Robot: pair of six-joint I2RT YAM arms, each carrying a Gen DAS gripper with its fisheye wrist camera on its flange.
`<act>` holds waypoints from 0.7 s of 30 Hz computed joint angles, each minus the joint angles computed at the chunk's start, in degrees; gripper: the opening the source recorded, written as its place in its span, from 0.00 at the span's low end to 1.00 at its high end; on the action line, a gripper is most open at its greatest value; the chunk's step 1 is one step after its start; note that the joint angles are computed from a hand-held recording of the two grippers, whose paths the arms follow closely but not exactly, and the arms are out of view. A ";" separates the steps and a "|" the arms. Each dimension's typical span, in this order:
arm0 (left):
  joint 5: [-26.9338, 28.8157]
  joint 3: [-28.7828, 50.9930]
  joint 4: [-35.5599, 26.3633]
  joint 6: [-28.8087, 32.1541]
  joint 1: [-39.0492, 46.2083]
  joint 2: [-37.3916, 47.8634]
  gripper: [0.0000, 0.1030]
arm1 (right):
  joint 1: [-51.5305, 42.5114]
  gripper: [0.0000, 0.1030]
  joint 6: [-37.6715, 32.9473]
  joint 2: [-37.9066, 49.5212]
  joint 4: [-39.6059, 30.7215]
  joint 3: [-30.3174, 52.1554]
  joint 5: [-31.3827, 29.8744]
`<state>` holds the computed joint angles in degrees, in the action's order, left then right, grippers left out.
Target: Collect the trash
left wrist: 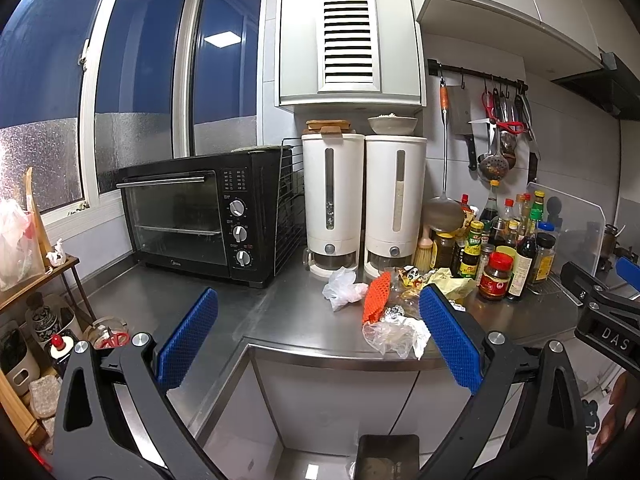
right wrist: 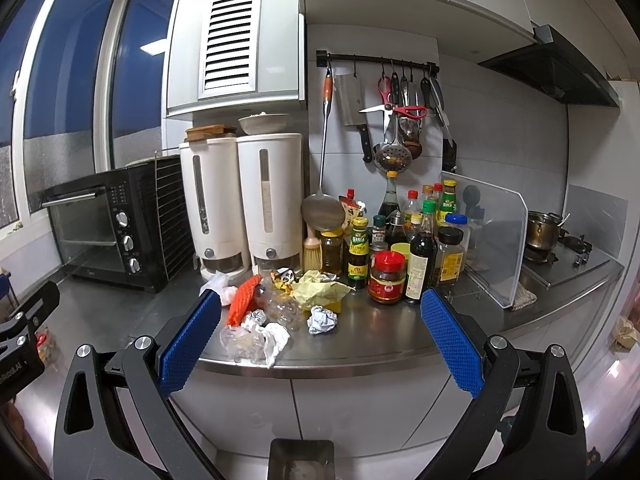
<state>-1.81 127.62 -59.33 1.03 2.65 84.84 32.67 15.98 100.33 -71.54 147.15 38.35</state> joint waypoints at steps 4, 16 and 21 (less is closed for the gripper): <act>0.26 0.44 -0.21 -0.01 0.12 0.60 0.92 | 0.05 0.97 0.09 -0.49 0.42 -0.95 0.05; -1.29 3.57 -0.18 0.28 -1.13 5.45 0.92 | -3.65 0.97 -1.16 3.22 0.97 2.04 -4.03; -1.64 9.73 -2.15 1.34 -1.98 12.54 0.92 | -8.47 0.97 -1.50 8.95 -0.36 7.46 -9.50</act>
